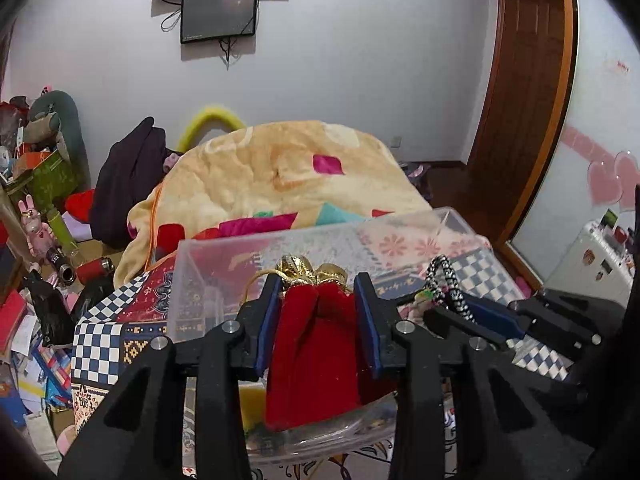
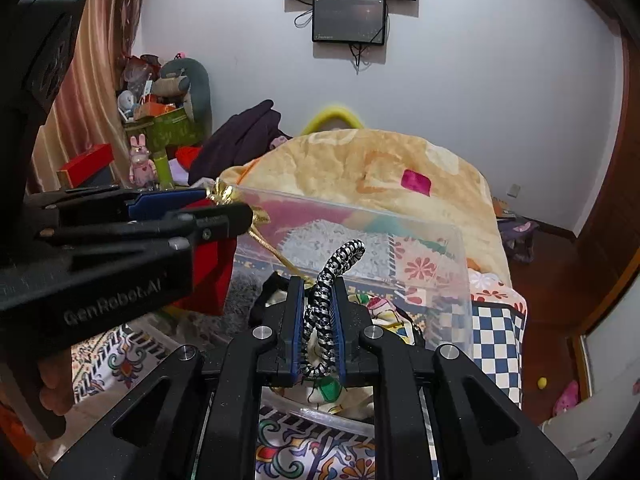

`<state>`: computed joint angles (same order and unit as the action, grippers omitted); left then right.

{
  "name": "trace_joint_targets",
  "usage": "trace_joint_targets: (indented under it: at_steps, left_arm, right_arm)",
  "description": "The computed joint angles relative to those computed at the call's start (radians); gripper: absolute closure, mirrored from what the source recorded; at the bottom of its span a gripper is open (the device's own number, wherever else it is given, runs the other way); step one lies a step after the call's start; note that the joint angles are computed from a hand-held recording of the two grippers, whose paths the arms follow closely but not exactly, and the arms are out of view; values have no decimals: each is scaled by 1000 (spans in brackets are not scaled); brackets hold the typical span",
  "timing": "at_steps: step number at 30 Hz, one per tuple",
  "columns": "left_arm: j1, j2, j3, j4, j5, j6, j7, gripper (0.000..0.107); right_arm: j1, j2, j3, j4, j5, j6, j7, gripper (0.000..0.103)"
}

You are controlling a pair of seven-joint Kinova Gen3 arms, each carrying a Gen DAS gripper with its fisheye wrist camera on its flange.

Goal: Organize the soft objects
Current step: 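Drop the red pouch into the box with the left tool while the right tool drops the braided cord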

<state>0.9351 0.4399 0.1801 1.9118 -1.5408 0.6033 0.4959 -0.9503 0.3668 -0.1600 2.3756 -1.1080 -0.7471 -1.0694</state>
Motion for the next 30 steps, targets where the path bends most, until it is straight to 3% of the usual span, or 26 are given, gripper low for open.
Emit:
trace_joint_targets:
  at_steps: [1,4,6,7,13,20,22,26,30]
  left_arm:
    - [-5,5,1,-4,7,-6,-8,68]
    - [-6,6,-5,2,9,-21,0,62]
    - [0,4,-8,10,0,-16,22,59]
    - [-1,3,-7,12,-2,-16,25,59]
    - [10,-30,12,47,-39,25,73,51]
    - [10,-106,75,114,-112,110,162,40]
    - [11,-129,99,137,-123,144,178,40]
    - [29,-177,149,205,-147,226,239,27]
    - [38,-212,193,251,-117,255,240,27]
  right_arm:
    - [3,-1,1,-2,-1,9,5,89]
    - [12,-8,6,-4,-3,32,19,73]
    - [21,-17,2,2,9,47,6,56]
    - [29,-22,0,9,27,50,-13,54]
    - [0,-54,1,31,-22,20,16,43]
    - [-43,-104,-53,69,-120,-97,56,32]
    - [-49,-115,-75,84,-135,-136,50,27]
    - [-65,-146,-119,129,-133,-194,9,22]
    - [-107,-152,-160,171,-162,-257,-40,20]
